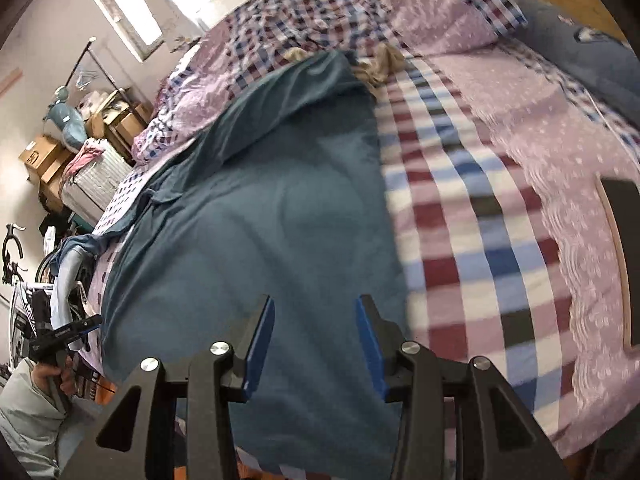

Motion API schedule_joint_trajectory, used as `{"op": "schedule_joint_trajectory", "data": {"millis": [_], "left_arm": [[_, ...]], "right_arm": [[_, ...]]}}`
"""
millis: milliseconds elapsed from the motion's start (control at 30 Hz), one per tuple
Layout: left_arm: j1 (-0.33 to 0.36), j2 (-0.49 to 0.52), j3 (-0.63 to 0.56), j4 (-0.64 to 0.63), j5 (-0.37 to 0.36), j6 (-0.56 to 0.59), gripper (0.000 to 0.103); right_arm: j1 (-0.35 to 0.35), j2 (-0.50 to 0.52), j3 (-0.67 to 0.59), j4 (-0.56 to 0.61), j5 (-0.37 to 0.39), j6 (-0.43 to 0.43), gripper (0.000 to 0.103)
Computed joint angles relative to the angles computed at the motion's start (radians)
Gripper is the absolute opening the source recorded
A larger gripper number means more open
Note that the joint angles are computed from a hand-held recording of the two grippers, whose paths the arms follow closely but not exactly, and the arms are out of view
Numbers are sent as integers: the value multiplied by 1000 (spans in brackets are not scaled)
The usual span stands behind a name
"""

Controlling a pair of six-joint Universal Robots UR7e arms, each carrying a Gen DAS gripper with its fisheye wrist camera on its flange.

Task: Fold clothes

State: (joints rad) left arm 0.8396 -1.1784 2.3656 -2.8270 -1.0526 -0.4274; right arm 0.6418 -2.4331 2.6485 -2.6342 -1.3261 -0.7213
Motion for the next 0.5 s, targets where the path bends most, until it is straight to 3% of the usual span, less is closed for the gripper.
{"op": "schedule_joint_trajectory", "data": {"millis": [33, 67, 133, 233, 333, 500], "left_arm": [[-10, -3, 5, 13, 22, -14, 41], [-12, -11, 11, 23, 19, -26, 33], [-8, -29, 23, 41, -17, -40, 3], [-27, -45, 39, 91, -59, -36, 2], [-80, -92, 80, 124, -80, -68, 2], [-125, -237, 155, 171, -4, -254, 1]], "right_arm": [[-29, -18, -1, 22, 15, -10, 45], [-61, -36, -3, 47, 34, -17, 45], [-137, -72, -16, 108, 97, -21, 45], [-231, -122, -30, 197, 186, -34, 45], [-239, -127, -33, 209, 192, -35, 45], [-235, -117, -38, 226, 168, -50, 45]]}}
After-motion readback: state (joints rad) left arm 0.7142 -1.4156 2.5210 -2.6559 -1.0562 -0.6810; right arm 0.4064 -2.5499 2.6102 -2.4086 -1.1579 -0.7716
